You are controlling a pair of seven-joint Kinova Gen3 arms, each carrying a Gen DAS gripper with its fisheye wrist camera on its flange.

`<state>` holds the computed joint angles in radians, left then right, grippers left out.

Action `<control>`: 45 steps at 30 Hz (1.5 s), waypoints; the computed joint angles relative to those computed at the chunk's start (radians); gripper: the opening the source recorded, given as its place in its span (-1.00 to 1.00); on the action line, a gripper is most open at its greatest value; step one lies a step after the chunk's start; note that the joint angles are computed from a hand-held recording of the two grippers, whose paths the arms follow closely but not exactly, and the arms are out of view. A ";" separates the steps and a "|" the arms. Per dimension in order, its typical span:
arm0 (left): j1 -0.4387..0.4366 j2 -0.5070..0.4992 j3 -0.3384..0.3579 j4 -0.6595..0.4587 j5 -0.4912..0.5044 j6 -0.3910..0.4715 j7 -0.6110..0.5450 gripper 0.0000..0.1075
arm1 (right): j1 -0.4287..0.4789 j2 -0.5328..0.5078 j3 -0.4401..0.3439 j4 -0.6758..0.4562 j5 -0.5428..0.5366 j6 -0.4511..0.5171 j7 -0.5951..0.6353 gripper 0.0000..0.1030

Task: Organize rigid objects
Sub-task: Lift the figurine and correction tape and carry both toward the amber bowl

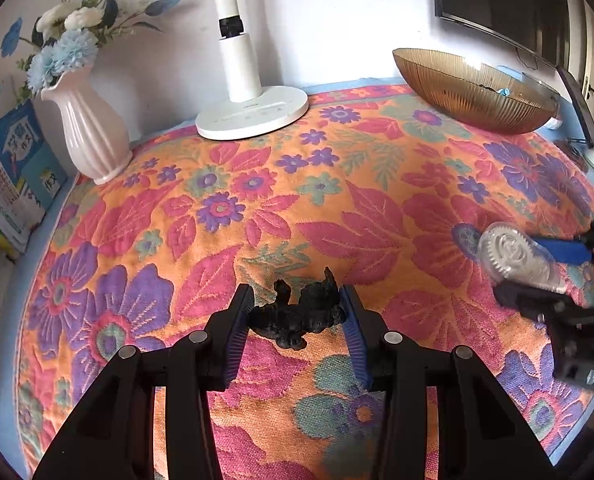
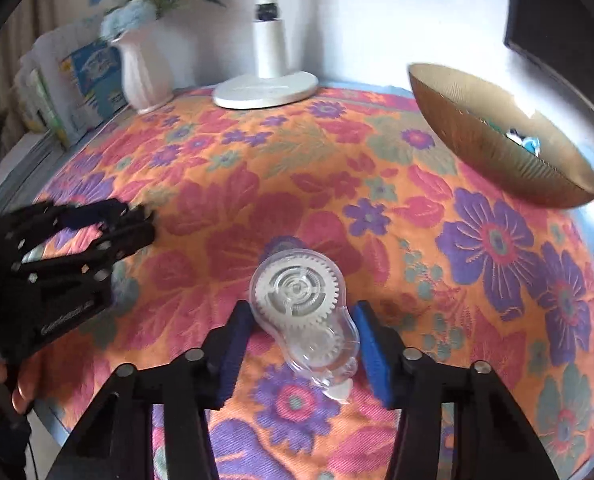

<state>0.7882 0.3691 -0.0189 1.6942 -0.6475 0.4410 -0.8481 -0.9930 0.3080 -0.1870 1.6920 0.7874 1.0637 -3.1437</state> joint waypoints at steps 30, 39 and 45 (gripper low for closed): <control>0.014 0.038 0.011 -0.056 -0.023 0.058 0.025 -0.24 | 0.285 -0.172 -0.096 0.180 -0.066 -0.235 0.047 0.32; 0.028 0.025 -0.016 -0.039 -0.028 0.038 0.056 -0.24 | 0.143 -0.046 0.008 0.038 -0.032 -0.076 0.123 -0.06; 0.013 0.005 0.034 -0.089 -0.005 0.050 -0.020 -0.24 | 0.102 -0.154 -0.018 0.075 0.049 0.010 0.030 -0.06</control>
